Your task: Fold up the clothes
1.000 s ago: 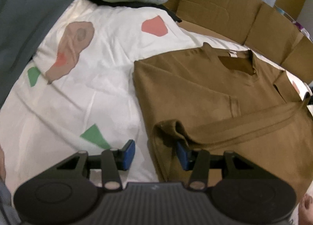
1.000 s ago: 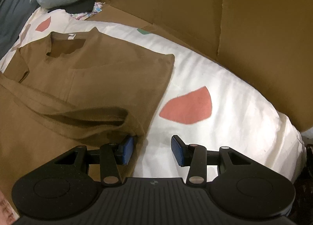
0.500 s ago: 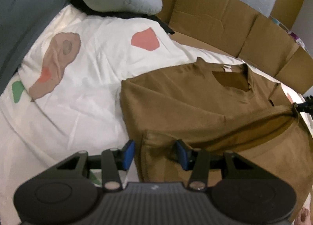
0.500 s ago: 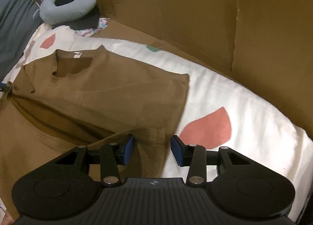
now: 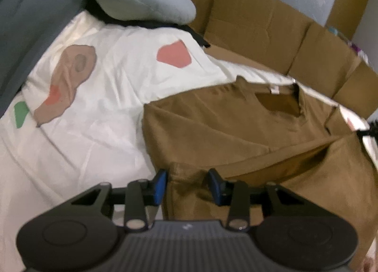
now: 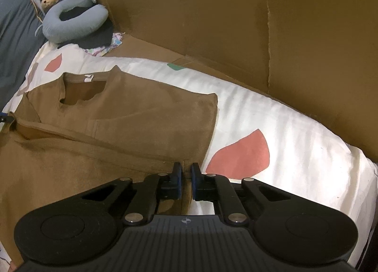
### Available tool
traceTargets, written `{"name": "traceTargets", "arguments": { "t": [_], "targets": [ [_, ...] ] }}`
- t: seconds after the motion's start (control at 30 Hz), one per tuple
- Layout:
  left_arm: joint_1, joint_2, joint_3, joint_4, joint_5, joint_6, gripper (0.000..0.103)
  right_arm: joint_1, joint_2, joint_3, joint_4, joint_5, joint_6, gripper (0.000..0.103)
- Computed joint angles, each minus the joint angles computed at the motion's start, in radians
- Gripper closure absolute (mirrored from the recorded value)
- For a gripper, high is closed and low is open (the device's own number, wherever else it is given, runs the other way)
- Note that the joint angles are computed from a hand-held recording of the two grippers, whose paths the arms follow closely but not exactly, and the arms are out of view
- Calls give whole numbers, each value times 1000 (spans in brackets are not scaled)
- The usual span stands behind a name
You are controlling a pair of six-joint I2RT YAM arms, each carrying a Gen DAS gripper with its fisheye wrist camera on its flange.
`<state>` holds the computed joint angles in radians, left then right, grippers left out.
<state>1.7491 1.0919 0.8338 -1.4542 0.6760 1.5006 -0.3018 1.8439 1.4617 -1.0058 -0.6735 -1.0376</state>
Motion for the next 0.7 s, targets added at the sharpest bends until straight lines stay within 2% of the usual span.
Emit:
{"name": "traceTargets", "arguments": {
  "t": [0.03,0.07,0.1,0.27,0.37,0.5,0.57,0.63,0.7],
  "targets": [
    [23,13,8,-17,8,19,71,-3,1,0,4,-5,14,97],
    [46,25,17,-33,15,37,80,-5,2,-1,8,-9,28,97],
    [53,34,22,-34,18,34,95,-6,4,-1,12,-11,44,97],
    [84,62,41,-13,57,-25,95,-3,2,-20,55,-12,115,99],
    [68,68,33,-2,36,-51,95,4,-1,-40,73,0,141,99],
    [48,62,14,2,16,-42,85,1,28,-13,31,-8,171,95],
    [43,56,5,4,19,-36,74,1,40,-2,15,-10,167,88],
    [39,42,-8,20,17,-42,72,3,48,1,5,-6,164,82],
    [41,41,-15,25,13,-42,72,6,52,1,-5,3,159,80]
  ]
}}
